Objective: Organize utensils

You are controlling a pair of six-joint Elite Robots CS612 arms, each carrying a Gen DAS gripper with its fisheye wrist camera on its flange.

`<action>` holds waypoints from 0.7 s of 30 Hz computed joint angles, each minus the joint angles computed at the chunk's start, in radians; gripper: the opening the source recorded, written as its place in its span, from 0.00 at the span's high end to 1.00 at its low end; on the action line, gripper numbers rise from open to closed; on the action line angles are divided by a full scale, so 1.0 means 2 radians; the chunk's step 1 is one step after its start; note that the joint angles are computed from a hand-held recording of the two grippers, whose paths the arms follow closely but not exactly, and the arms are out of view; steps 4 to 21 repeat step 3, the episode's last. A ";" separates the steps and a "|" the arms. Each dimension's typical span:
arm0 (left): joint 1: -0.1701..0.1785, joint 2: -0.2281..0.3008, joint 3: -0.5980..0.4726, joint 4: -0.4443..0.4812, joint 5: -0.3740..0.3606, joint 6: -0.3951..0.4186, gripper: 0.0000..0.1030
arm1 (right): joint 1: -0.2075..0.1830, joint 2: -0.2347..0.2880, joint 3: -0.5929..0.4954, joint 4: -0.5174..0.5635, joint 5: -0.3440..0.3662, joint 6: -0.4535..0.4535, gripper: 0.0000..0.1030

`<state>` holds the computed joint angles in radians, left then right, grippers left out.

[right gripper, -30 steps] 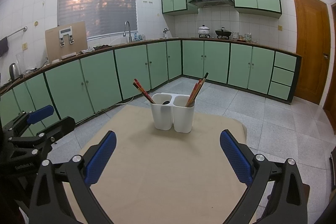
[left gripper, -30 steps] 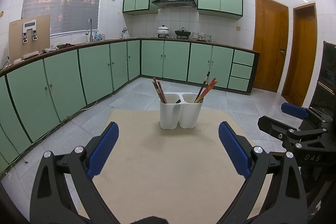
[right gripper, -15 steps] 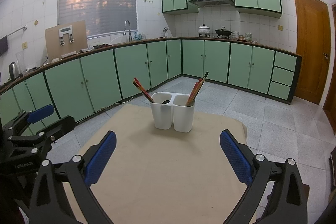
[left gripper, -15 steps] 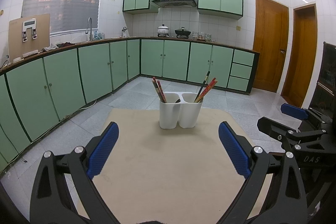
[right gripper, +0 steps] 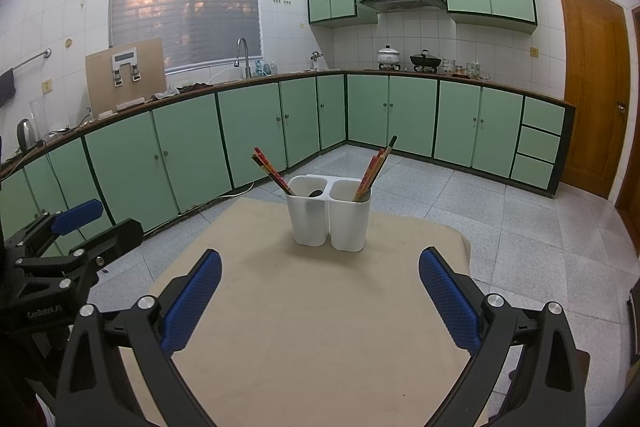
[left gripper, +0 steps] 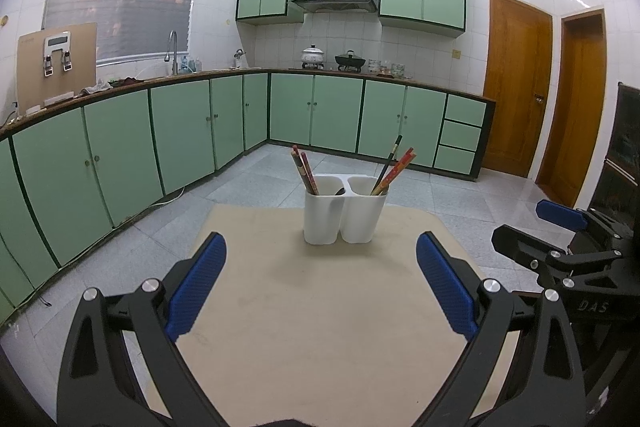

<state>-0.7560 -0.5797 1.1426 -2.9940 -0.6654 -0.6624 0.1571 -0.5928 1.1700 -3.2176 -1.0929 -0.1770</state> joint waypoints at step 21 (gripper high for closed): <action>0.000 0.001 -0.002 0.004 0.000 -0.002 0.10 | 0.000 0.000 0.000 0.000 0.001 0.000 0.06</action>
